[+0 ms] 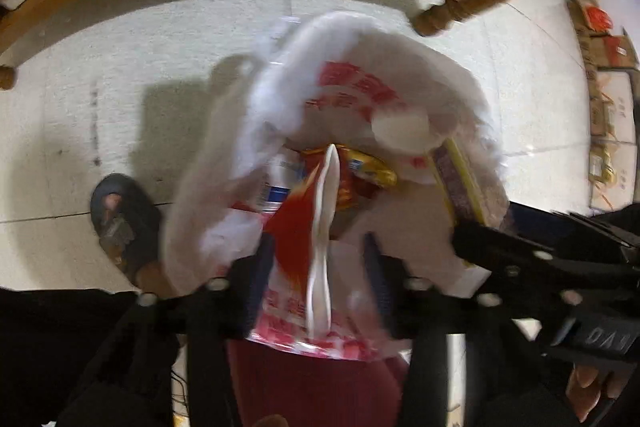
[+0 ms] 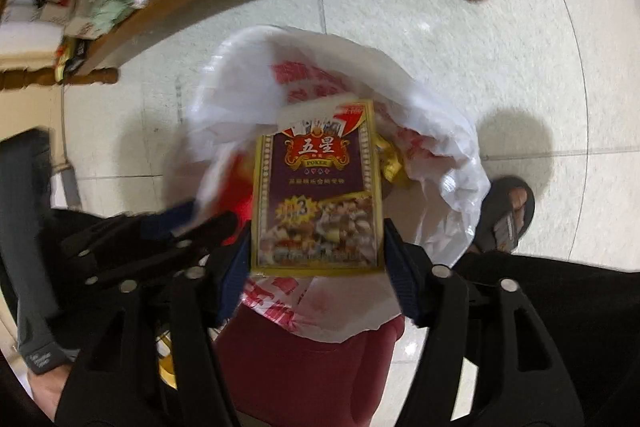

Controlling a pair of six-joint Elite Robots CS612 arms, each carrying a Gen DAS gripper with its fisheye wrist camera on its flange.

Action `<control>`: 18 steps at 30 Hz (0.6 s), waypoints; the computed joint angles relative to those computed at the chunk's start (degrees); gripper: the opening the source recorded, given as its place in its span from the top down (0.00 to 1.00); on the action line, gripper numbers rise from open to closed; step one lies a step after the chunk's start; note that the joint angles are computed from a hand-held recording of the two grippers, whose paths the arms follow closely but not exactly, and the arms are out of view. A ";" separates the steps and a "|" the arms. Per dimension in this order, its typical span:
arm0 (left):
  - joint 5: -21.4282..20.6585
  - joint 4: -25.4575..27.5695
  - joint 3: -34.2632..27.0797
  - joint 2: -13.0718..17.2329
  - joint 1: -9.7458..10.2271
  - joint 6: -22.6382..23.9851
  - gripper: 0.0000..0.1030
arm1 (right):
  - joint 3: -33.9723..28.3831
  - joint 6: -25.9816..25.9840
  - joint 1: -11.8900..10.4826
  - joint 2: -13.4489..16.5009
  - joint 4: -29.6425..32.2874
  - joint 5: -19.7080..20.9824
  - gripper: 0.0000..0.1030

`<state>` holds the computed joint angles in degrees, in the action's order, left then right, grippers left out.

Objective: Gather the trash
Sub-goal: 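Open both tools to drop the cup and card box into the bag, then raise both open tools back up toward the table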

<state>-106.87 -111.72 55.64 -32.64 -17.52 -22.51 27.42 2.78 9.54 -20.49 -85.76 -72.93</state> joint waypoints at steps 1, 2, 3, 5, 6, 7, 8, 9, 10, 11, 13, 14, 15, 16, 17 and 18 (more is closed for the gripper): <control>-0.78 0.22 -0.33 0.27 0.23 -0.47 0.19 | 0.37 1.05 -0.10 -0.10 -0.52 -0.22 0.08; -0.83 0.57 -0.32 0.30 0.29 -0.70 0.12 | 1.08 2.30 -0.39 -0.34 -1.43 0.77 0.07; -0.73 0.56 -0.27 0.29 0.26 -0.70 0.08 | 0.87 2.57 -0.49 -0.24 -1.19 1.09 0.07; -0.69 0.24 -0.12 0.15 0.18 -0.50 0.08 | 0.45 2.26 -0.38 -0.09 -1.25 0.46 0.07; -0.39 -0.05 -0.05 0.04 0.15 -0.46 0.08 | 0.43 2.02 -0.28 -0.09 -1.44 -0.07 0.07; 0.31 -0.23 -0.04 -0.05 0.07 -0.49 0.08 | 0.49 1.79 -0.20 -0.14 -1.66 -0.58 0.07; 0.58 -0.44 0.00 -0.10 0.07 -0.63 0.08 | 0.81 1.83 -0.12 -0.30 -2.14 -1.13 0.07; 0.51 -0.51 -0.02 -0.11 0.09 -0.82 0.08 | 1.25 1.94 -0.19 -0.46 -2.60 -1.22 0.07; 0.61 -0.59 -0.02 -0.11 0.10 -1.08 0.08 | 1.54 2.02 -0.26 -0.60 -2.85 -1.05 0.07; 0.70 -0.62 0.01 -0.11 0.10 -1.17 0.08 | 1.83 2.15 -0.33 -0.73 -3.09 -0.77 0.07; 0.57 -0.67 0.16 -0.14 0.13 -1.03 0.08 | 2.32 2.42 -0.40 -1.00 -3.67 -0.93 0.07; 0.92 -0.56 0.17 -0.15 0.08 -0.98 0.08 | 2.61 2.60 -0.43 -1.17 -4.08 -0.97 0.07; 1.36 -0.45 0.17 -0.18 0.04 -0.96 0.08 | 2.87 2.85 -0.47 -1.30 -4.45 -0.97 0.07; 1.86 -0.48 0.23 -0.25 0.01 -1.05 0.08 | 3.23 3.22 -0.51 -1.49 -4.96 -0.98 0.07; 2.31 -0.72 0.33 -0.34 0.01 -1.29 0.08 | 3.64 3.73 -0.62 -1.70 -5.53 -0.90 0.07; 3.26 -0.81 0.38 -0.44 -0.07 -1.64 0.08 | 3.98 4.26 -0.69 -1.89 -6.04 -0.77 0.07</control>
<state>-103.60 -112.53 56.02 -33.08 -17.58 -24.15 31.41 7.04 8.85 -22.38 -91.80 -73.70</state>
